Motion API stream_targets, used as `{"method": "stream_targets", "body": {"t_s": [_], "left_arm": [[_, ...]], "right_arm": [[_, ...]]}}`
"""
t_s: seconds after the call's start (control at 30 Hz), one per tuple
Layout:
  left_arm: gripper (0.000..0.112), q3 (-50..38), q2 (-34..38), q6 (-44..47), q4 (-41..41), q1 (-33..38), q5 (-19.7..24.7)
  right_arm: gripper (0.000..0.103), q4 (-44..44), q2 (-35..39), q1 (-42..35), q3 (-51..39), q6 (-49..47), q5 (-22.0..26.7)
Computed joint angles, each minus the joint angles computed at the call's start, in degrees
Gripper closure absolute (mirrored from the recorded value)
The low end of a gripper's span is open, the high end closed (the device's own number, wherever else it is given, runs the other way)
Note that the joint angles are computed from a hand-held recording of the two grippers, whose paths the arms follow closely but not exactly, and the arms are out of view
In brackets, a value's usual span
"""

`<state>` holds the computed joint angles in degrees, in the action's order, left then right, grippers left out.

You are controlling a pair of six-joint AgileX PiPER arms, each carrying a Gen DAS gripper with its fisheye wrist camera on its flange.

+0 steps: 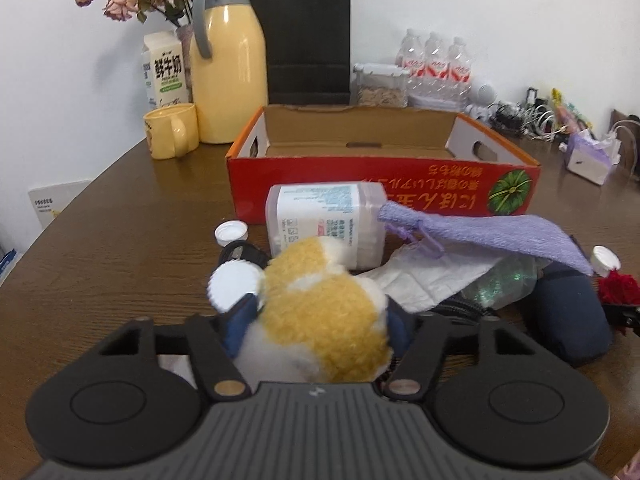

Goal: Organize objects
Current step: 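Grasp the plush sheep with the left gripper while the right gripper grasps the red rose, then carry sheep and rose into the cardboard box and open both grippers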

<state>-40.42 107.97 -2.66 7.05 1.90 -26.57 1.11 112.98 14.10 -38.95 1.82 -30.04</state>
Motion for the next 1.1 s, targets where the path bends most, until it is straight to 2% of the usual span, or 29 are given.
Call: {"method": "stream_targets", "body": {"t_s": [0.4,0.67,0.87,1.0,1.1], "left_arm": [[0.055,6.7,-7.3,0.0,7.1,3.7,-7.4],[0.055,0.6,-10.1,7.9,4.6,1.9,-9.0],[0.055,-12.0,-4.3,3.9,10.2,-0.3,-5.2],[0.055,-22.7,2.1,0.4,13.5,-2.0,-0.3],[0.055,-31.5,7.7,-4.4,18.1,-3.1,5.3]], "right_arm": [[0.065,-2.5,-4.0,-0.3,-1.6,-0.1,1.2],[0.065,-3.5,-5.6,1.6,-8.2,-1.8,0.9],[0.065,-5.5,-1.8,3.1,-21.0,0.3,6.3],[0.065,-7.0,4.3,3.7,-33.9,3.1,14.6],[0.065,-6.3,10.1,4.3,-44.4,3.0,21.5]]}}
